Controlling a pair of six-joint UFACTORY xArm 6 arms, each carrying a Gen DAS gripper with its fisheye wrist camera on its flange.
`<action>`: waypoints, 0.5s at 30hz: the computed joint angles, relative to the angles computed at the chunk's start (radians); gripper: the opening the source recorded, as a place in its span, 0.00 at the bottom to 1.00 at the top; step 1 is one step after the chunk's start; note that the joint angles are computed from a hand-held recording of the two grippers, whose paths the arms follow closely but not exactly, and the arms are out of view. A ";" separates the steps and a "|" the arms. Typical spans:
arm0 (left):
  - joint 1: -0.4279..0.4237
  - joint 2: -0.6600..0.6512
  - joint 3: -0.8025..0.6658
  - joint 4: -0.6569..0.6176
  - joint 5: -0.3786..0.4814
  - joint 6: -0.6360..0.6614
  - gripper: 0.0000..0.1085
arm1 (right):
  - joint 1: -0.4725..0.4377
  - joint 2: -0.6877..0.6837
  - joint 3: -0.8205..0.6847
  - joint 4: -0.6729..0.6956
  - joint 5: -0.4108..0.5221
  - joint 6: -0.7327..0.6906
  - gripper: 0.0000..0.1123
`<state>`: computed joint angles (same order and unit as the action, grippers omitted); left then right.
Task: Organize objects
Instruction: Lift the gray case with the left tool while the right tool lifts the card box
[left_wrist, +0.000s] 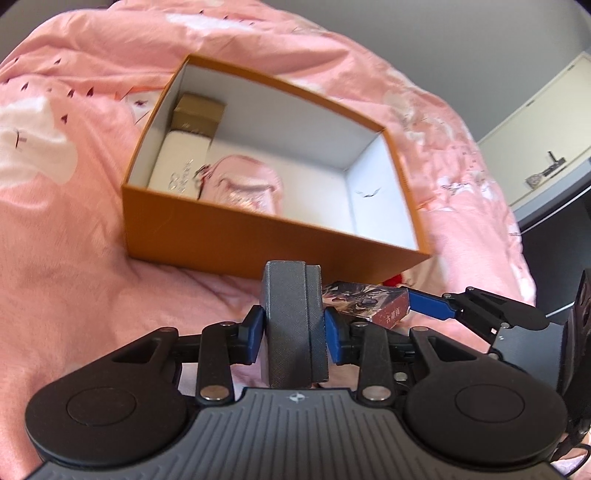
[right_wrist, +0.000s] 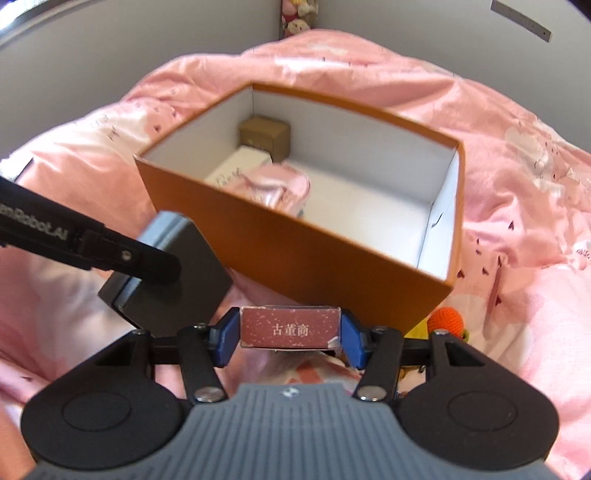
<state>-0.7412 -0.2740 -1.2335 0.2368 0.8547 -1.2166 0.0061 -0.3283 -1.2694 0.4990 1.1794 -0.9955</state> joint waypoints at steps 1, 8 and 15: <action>-0.001 0.000 -0.006 0.001 -0.002 0.004 0.36 | -0.013 -0.001 -0.015 0.018 0.017 -0.007 0.52; -0.004 0.008 -0.061 0.051 -0.012 0.011 0.36 | -0.097 0.013 -0.137 0.153 0.112 -0.015 0.52; 0.024 0.054 -0.153 0.103 -0.018 0.048 0.36 | -0.119 0.063 -0.245 0.270 0.090 -0.011 0.52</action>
